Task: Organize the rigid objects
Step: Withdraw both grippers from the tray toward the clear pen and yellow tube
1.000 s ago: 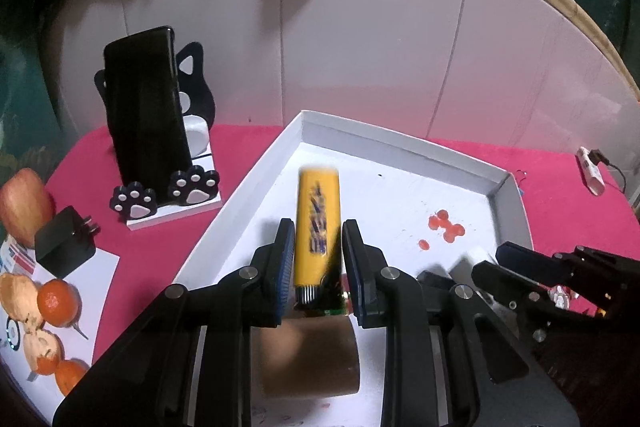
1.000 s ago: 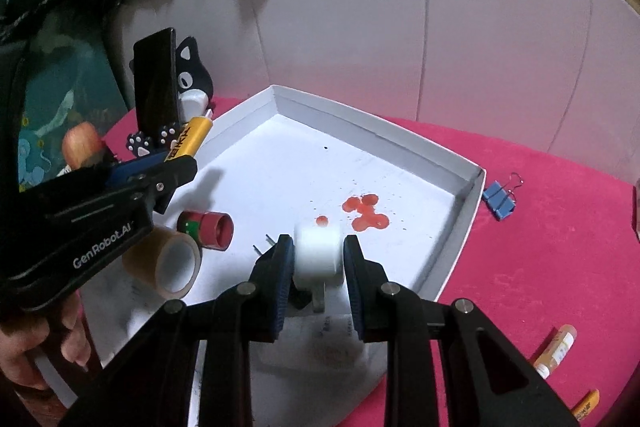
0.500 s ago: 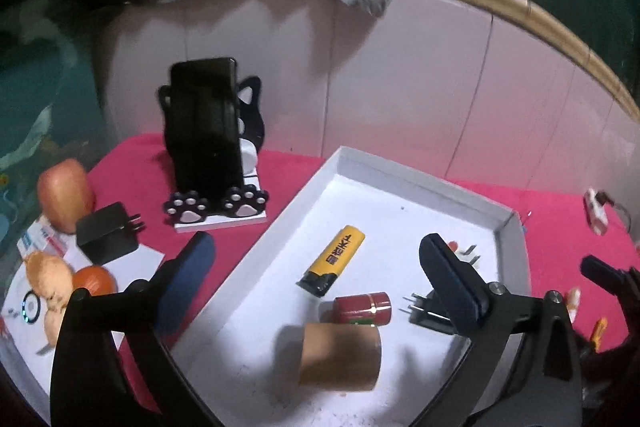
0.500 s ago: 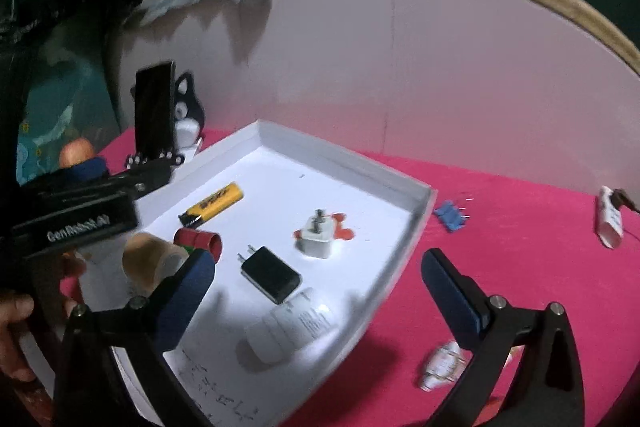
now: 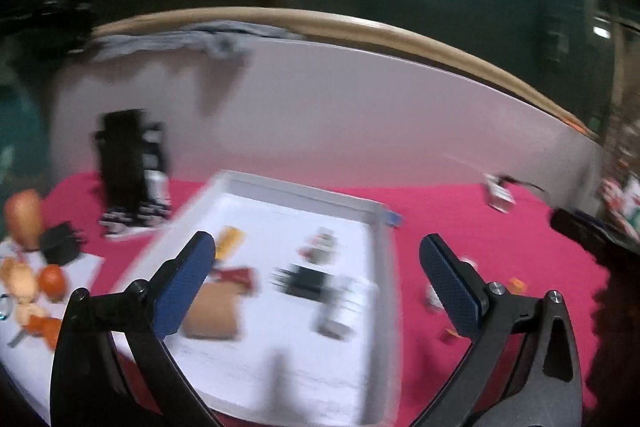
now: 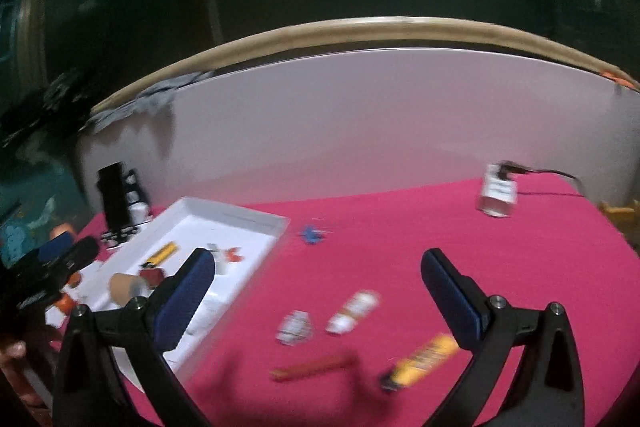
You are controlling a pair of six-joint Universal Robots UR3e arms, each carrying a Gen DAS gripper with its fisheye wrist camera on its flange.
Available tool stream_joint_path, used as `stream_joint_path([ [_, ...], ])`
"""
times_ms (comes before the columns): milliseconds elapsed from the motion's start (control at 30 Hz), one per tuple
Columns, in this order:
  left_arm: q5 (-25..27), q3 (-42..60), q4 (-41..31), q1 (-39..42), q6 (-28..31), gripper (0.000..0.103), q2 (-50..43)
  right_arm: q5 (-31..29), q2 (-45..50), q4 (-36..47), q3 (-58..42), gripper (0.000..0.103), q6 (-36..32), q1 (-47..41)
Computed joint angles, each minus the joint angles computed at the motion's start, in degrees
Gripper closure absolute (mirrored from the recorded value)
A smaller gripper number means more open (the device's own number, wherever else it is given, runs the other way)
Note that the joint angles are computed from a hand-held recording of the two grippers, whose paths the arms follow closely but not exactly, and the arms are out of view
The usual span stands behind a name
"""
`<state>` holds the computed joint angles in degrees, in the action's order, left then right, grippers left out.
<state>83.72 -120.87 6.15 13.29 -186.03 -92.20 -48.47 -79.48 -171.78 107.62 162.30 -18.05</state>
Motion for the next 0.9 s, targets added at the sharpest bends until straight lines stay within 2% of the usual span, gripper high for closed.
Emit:
stream_joint_path([
  [133, -5.88, 1.07, -0.44, -4.60, 2.72, 0.000, -3.28, -1.93, 0.95, -0.36, 2.90, 0.000, -1.48, -6.65],
  [300, -7.26, 5.77, -5.24, -12.43, 8.89, 0.000, -9.43, -6.84, 5.14, 4.51, 2.28, 0.000, -3.95, -10.64],
  [467, -7.38, 12.07, -16.80, -19.18, 16.77, 0.000, -14.32, -12.29, 9.40, 8.25, -0.12, 0.000, -4.58, -10.56],
  [567, -6.99, 12.93, -19.17, -21.58, 18.80, 0.000, -15.78, -14.21, 11.27, 11.91, -2.08, 0.000, -5.40, -9.88],
  [667, -7.18, 14.71, -22.17, -22.25, 20.95, 0.001, -16.67, -14.34, 11.32, 11.45, -1.71, 0.000, -7.05, -10.05],
  [767, -7.64, 17.69, -26.17, -22.15, 22.74, 0.010, -17.92, -14.59, 11.02, 11.52, -1.39, 0.000, -7.52, -10.31],
  [900, -7.81, 19.27, -29.93, -21.76, 25.43, 0.024, -18.79, -11.72, 10.61, 12.66, -1.01, 0.000, -7.98, -12.16],
])
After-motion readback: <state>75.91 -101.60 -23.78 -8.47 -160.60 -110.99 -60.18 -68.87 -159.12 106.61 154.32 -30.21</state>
